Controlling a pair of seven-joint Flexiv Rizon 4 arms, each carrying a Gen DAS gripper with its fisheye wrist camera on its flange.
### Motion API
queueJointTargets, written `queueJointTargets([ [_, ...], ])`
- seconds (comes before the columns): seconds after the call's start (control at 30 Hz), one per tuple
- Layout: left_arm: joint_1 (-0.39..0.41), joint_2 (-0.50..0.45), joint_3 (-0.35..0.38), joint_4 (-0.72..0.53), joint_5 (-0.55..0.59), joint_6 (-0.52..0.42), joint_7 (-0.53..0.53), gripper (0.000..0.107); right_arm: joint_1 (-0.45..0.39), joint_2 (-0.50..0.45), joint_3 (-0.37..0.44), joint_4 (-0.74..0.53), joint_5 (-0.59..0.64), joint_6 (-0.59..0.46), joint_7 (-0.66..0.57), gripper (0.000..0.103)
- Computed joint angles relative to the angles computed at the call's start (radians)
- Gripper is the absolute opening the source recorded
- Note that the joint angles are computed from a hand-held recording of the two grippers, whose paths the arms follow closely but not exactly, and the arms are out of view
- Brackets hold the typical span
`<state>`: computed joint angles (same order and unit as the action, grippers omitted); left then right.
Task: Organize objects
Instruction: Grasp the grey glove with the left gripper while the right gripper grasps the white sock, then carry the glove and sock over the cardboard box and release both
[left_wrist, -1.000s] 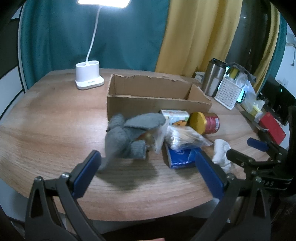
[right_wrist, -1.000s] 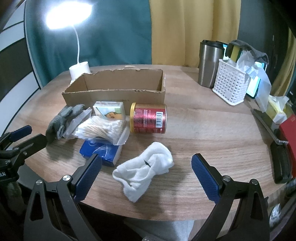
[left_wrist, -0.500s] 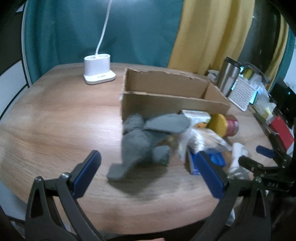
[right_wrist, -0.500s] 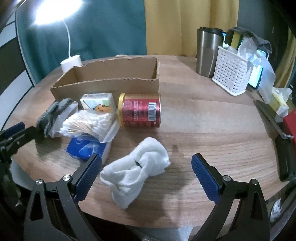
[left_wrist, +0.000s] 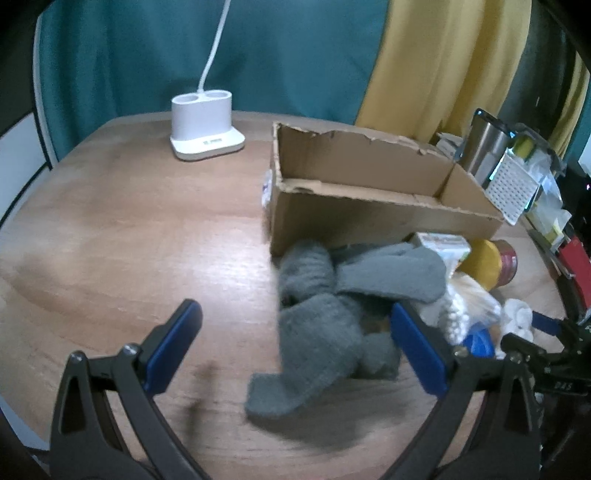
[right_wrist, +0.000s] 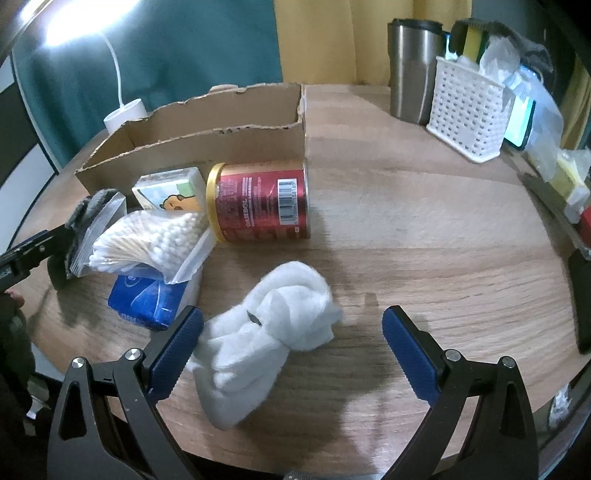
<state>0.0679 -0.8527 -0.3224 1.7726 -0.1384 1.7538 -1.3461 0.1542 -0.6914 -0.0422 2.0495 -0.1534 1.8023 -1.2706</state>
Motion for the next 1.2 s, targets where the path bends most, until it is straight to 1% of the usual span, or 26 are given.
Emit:
queueJointTargets([
  [0.03, 0.018, -0.005, -0.022, -0.003, 0.005, -0.010, 0.007, 0.093, -0.013, -0.002, 0.014, -0.005, -0.005, -0.008, 0.000, 0.096],
  [0.07, 0.040, -0.013, -0.047, -0.006, 0.010, -0.024, 0.017, 0.089, -0.034, -0.002, 0.038, -0.011, -0.014, -0.018, 0.000, 0.092],
  [0.1, 0.051, -0.017, -0.061, -0.010, 0.012, -0.036, 0.025, 0.081, -0.051, -0.004, 0.059, -0.017, -0.017, -0.029, -0.006, 0.082],
  [0.13, 0.064, -0.021, -0.078, -0.012, 0.013, -0.045, 0.036, 0.074, -0.041, -0.004, 0.048, -0.015, -0.023, -0.025, -0.003, 0.079],
  [0.17, 0.093, -0.030, -0.114, -0.012, 0.018, -0.059, 0.053, 0.072, -0.044, -0.003, 0.053, -0.017, -0.028, -0.030, -0.005, 0.078],
  [0.23, 0.124, -0.037, -0.156, -0.006, 0.016, -0.069, 0.074, 0.061, -0.054, -0.004, 0.066, -0.019, -0.035, -0.030, -0.010, 0.070],
  [0.27, 0.130, -0.038, -0.166, -0.004, 0.016, -0.070, 0.084, 0.061, -0.055, -0.003, 0.069, -0.019, -0.039, -0.031, -0.013, 0.068],
  [0.33, 0.139, -0.040, -0.178, 0.000, 0.014, -0.065, 0.097, 0.052, -0.052, -0.002, 0.069, -0.019, -0.040, -0.033, -0.015, 0.063],
  [0.43, 0.172, -0.044, -0.219, 0.017, 0.017, -0.061, 0.117, 0.047, -0.051, 0.005, 0.069, -0.011, -0.043, -0.025, -0.023, 0.056],
  [0.5, 0.187, -0.041, -0.235, 0.031, 0.027, -0.046, 0.128, 0.042, -0.034, 0.013, 0.052, 0.002, -0.038, -0.007, -0.029, 0.052],
  [0.6, 0.216, -0.035, -0.266, 0.060, 0.043, -0.025, 0.130, 0.041, -0.019, 0.026, 0.037, 0.018, -0.030, 0.015, -0.038, 0.050],
  [0.73, 0.264, -0.024, -0.314, 0.101, 0.076, 0.014, 0.114, 0.041, 0.003, 0.050, 0.015, 0.039, -0.018, 0.040, -0.054, 0.049],
  [0.9, 0.294, -0.010, -0.341, 0.124, 0.124, 0.050, 0.075, 0.040, 0.020, 0.079, -0.007, 0.060, 0.002, 0.078, -0.082, 0.049],
  [0.97, 0.308, -0.001, -0.359, 0.133, 0.141, 0.059, 0.055, 0.040, 0.010, 0.086, 0.001, 0.058, 0.001, 0.087, -0.091, 0.049],
  [1.1, 0.316, 0.014, -0.379, 0.136, 0.175, 0.081, 0.020, 0.040, -0.048, 0.092, 0.048, 0.034, -0.034, 0.094, -0.114, 0.049],
  [1.2, 0.311, 0.021, -0.385, 0.119, 0.188, 0.069, 0.003, 0.040, -0.086, 0.084, 0.077, 0.002, -0.063, 0.094, -0.122, 0.049],
])
